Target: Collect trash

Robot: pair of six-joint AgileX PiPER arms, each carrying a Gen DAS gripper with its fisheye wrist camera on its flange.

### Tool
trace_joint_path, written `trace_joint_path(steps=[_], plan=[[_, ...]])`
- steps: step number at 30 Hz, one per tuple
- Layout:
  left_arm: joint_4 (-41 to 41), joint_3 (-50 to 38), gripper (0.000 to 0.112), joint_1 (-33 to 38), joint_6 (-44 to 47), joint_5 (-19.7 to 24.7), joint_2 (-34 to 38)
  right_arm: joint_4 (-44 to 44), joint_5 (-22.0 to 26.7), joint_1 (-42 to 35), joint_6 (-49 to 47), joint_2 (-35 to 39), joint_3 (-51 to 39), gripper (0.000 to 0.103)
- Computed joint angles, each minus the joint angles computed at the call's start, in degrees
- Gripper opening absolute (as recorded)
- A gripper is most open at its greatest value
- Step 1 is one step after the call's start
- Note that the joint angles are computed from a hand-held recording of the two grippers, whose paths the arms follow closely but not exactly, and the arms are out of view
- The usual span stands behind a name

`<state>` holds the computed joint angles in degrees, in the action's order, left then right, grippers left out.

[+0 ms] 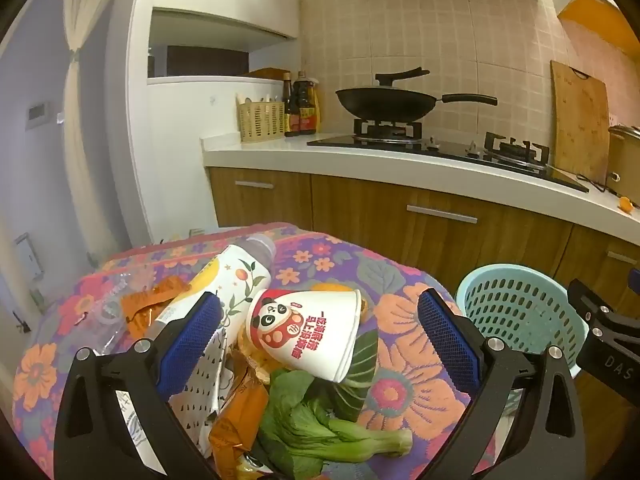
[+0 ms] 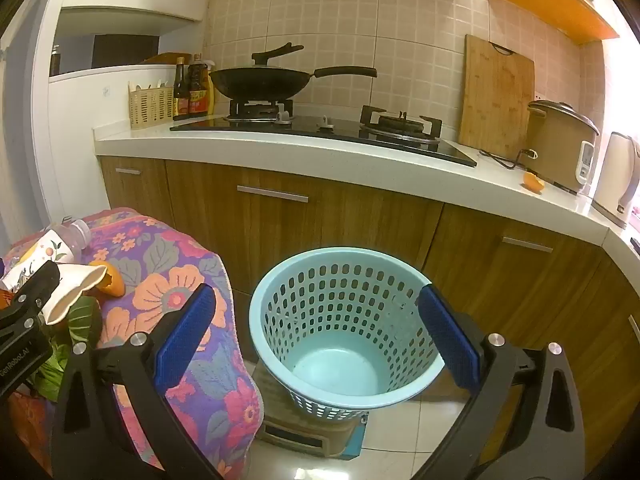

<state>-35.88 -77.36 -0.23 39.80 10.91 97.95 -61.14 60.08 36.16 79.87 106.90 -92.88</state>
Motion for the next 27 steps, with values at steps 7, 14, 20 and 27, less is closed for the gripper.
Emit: trace_joint_path(steps=[7,14,20,27], plan=[[3.28,0.05,0.096,-0.49,-2.72,-0.32,-0.16,0.08,-0.44,-0.08,0.46,-0.41,0.29,0.096],[-2.91,0.58,0.096,0.30,1.88,-0.52,-0.54,-0.15,-0.81,-0.44,0.42,-0.24,-0.22,0.096],[2.66,-0.02,0.096,-0.24,-3.81,-0.41,-1.09,-0.52,-0.45,0.25,0.55,-1.30,0.64,0.096],[-0.05,0.19,0.096,-0.27,-0.06,0.01,-1.22,-0.69,-0.40,0.29,0.74,-1.06,0.47,0.096]])
